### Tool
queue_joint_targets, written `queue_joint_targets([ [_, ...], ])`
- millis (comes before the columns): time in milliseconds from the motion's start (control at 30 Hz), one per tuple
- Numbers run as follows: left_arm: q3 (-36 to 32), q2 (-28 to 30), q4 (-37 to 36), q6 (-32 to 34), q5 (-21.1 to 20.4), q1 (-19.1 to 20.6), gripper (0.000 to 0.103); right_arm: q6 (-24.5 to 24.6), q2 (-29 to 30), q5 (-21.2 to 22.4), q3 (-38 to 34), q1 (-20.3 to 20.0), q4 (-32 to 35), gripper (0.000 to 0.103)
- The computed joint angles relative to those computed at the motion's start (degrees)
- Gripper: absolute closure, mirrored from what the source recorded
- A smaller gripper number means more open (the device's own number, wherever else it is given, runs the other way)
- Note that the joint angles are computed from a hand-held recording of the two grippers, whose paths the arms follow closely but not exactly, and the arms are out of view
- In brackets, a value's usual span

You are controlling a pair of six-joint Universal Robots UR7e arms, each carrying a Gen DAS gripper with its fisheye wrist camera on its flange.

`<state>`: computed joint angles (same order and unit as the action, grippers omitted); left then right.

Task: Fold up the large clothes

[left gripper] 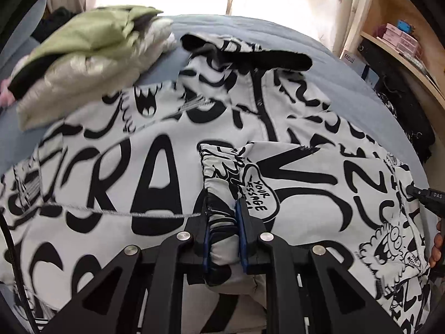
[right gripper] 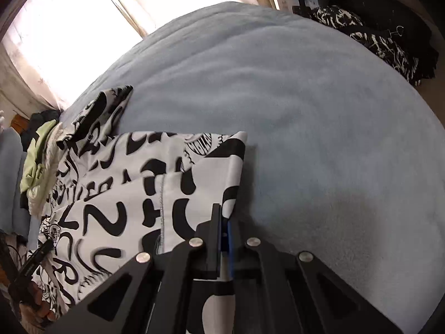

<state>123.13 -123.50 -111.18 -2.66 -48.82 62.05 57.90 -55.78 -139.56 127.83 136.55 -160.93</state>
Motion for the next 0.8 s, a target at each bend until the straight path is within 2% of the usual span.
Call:
queue_joint_targets([
  [67, -0.23, 0.62, 0.04, -0.17, -0.12, 0.98, 0.086, 0.15, -0.23, -0.26, 0.09, 0.25, -0.26, 0.1],
  [133, -0.94, 1.08, 1.13, -1.09, 0.17, 1.15, 0.083, 0.67, -0.58, -0.49, -0.85, 0.71, 2.64, 0.099],
  [267, -1.15, -0.63, 4.68, -3.72, 2.34, -1.51, 0.083, 3.59, -1.83, 1.79, -3.23, 1.3, 9.76, 0.095],
  [300, -1.05, -1.27, 5.54, -4.32, 3.24, -2.49, 0.083, 4.56, -2.2, 2.17, -3.62, 1.67, 11.03, 0.091],
  [400, -1.72, -2.97, 9.84, -6.71, 5.27, -5.61, 0.079, 6.92, -3.23, 2.95, -4.22, 3.67, 12.88, 0.072],
  [467, -2.84, -4.15, 14.01, -8.74, 5.8, -7.86, 0.078, 8.2, -3.55, 3.55, -4.75, 4.97, 13.9, 0.064],
  [600, -5.08, -6.85, 24.51, -14.48, 7.77, -14.13, 0.076, 10.54, -3.81, 5.61, -6.32, 7.72, 16.75, 0.063],
  [633, -5.62, -7.27, 26.58, -15.82, 7.9, -15.4, 0.074, 11.04, -3.59, 5.64, -7.01, 8.62, 17.91, 0.063],
  [733, -8.08, -9.12, 37.55, -23.85, 8.98, -21.75, 0.056, 12.04, -2.89, 5.72, -8.67, 11.3, 20.05, 0.063],
  [800, -9.26, -10.58, 43.32, -28.08, 9.51, -26.27, 0.055, 12.38, -2.33, 5.81, -9.76, 12.81, 21.03, 0.063],
])
